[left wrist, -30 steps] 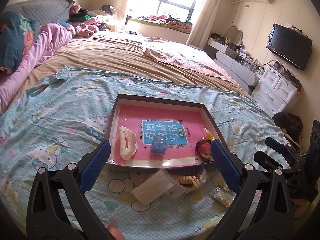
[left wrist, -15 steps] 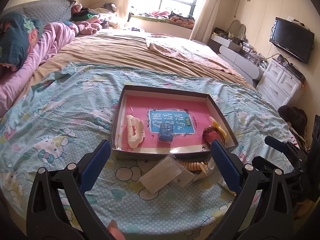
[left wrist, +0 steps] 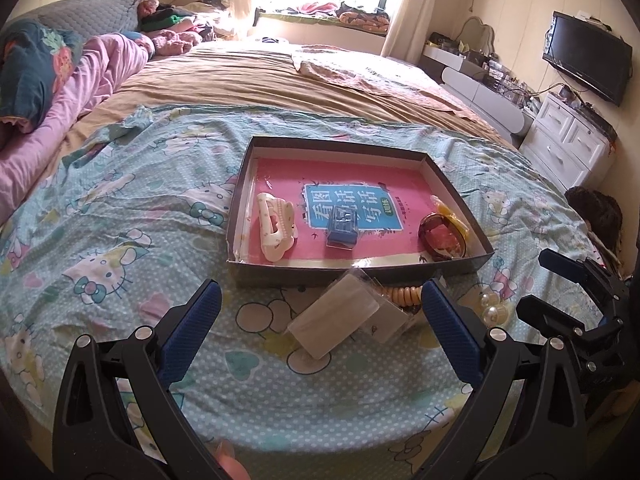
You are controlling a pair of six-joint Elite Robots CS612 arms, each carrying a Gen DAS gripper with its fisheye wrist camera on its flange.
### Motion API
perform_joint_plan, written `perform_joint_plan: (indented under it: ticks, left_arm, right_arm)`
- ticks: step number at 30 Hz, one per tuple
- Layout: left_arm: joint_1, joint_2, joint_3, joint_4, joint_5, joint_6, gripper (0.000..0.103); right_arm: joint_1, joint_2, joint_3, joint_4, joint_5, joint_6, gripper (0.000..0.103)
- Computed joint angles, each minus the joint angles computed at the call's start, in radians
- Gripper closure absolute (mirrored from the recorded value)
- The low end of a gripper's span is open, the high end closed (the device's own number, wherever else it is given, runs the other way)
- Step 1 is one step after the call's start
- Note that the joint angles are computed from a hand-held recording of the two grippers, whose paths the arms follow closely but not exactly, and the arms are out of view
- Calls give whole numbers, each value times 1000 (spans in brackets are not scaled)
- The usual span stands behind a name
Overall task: Organize jewelry
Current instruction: 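Withdraw both tools and move toward the remaining items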
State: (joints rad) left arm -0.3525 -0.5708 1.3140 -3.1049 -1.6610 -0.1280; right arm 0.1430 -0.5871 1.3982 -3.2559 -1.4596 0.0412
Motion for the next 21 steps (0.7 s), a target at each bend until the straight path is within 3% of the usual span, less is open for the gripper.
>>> perform_joint_plan:
  ticks: [6,13,21]
  left_arm:
    - [2,12,-10,44,11,2,10]
    - [-12,30,-26,107,65,76,10]
    - [-2,58,-67,192,30,68,10]
  right_arm:
    - [-2,5,-2,25,2,-4,7]
    - [-3,17,-18,65,6,-1,7]
    - [-2,43,-54,140,0,-24,7]
